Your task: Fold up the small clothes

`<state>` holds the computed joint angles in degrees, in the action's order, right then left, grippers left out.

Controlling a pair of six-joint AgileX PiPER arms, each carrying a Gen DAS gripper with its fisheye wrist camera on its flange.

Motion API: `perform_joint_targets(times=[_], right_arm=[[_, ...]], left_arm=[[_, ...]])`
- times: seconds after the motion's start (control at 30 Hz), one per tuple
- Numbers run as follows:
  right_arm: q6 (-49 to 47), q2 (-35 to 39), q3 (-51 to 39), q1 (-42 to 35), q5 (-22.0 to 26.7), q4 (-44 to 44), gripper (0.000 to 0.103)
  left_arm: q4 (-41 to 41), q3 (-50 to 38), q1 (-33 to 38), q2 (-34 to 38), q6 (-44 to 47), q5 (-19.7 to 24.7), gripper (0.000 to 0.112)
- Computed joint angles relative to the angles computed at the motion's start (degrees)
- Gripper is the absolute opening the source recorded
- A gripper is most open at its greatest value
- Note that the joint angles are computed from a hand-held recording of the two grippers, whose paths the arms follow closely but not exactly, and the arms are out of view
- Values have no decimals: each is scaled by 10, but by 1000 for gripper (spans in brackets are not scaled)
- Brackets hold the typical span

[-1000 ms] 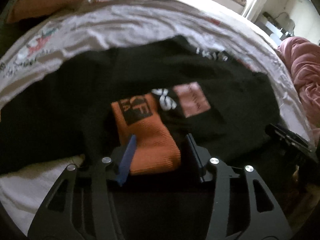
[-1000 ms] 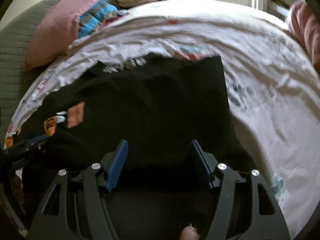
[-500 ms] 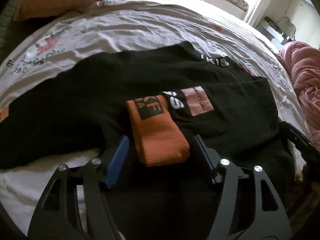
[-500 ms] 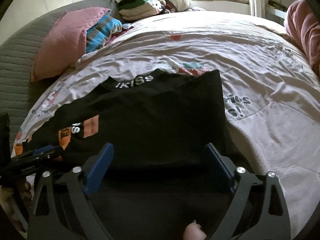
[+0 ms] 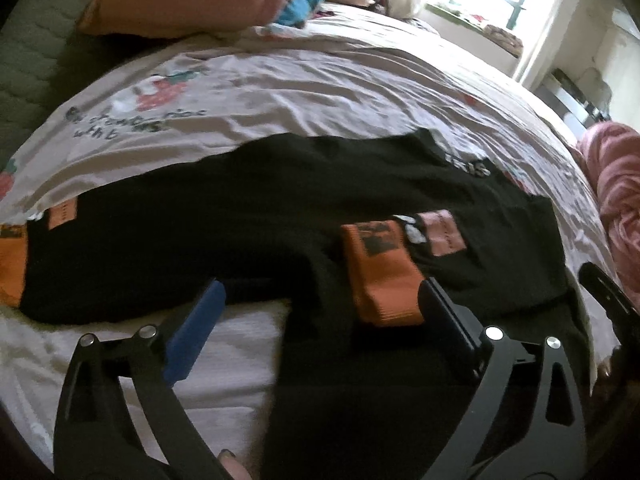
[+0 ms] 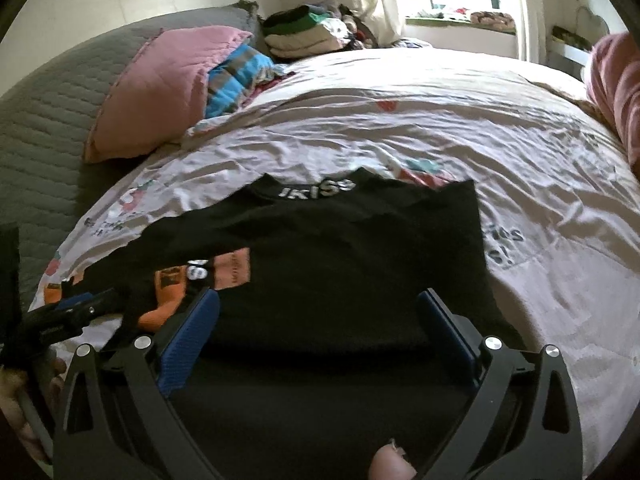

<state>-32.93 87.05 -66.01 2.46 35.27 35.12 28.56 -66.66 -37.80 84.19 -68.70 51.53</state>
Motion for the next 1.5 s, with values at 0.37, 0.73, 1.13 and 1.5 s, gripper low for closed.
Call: perform_joint_targets(times=[0.37,0.73,1.13,1.5], right_arm=[[54,-15,-16,100,-18,-41,98],[133,-1,-58,194,-23,-113,98],[183,20,-87,272,-29,-165,98],[198,72,-140,346,-16,-184,99]], left_arm=[[45,53,33,-69,-58,50,93],[68,89,74,-131,-86,83,93],[81,113,132,-174,-89,124,93],[77,141,204,-216,-64,138,93]])
